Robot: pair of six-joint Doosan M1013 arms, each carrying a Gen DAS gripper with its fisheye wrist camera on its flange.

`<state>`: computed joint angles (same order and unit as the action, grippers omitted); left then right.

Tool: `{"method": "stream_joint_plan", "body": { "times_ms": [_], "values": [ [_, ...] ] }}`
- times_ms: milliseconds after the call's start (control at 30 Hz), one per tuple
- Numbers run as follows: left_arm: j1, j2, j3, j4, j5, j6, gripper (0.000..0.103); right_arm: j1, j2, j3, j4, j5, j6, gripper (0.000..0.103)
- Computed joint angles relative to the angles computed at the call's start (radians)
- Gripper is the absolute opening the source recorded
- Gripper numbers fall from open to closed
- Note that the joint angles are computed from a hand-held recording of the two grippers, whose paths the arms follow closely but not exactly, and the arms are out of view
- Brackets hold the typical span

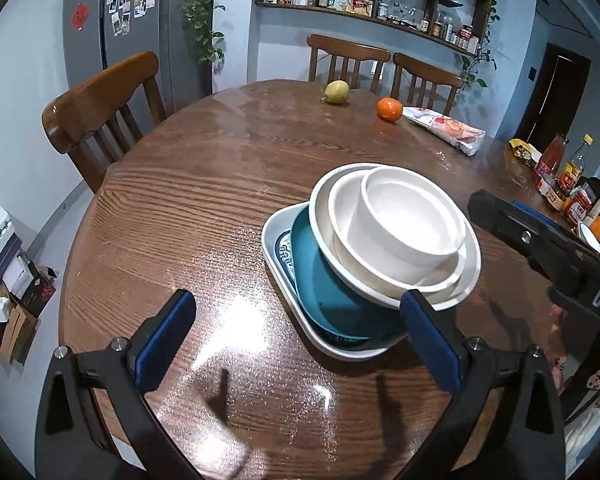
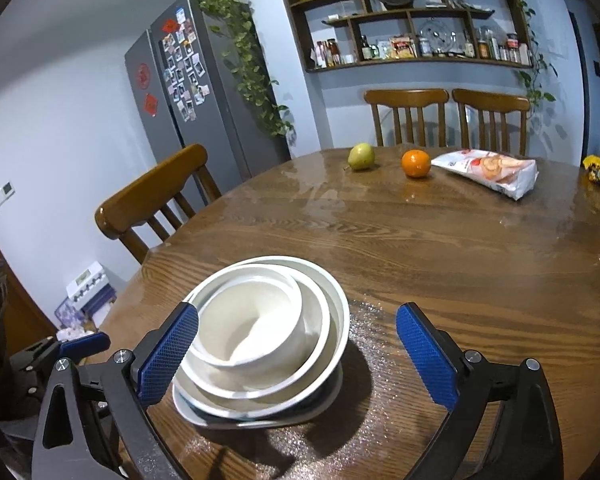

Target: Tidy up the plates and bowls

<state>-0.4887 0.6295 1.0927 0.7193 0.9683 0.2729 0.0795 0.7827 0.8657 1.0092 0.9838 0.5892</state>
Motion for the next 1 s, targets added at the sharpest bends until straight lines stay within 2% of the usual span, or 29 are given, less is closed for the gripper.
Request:
{"method": "stream_joint_plan", "body": {
  "times_ms": [567,1000],
  "values": [
    [-0.004,-0.002,0.008,-0.048,-0.02,0.035,0.102,-0.013,-0.052,0.079,-0.025,-0.034,-0.074,0.1],
    [-0.004,0.004,-0.003,-0.056,-0.014,0.046,0.102,-0.011,-0.051,0.079,-0.063,-0.021,-0.046,0.101]
  ]
}}
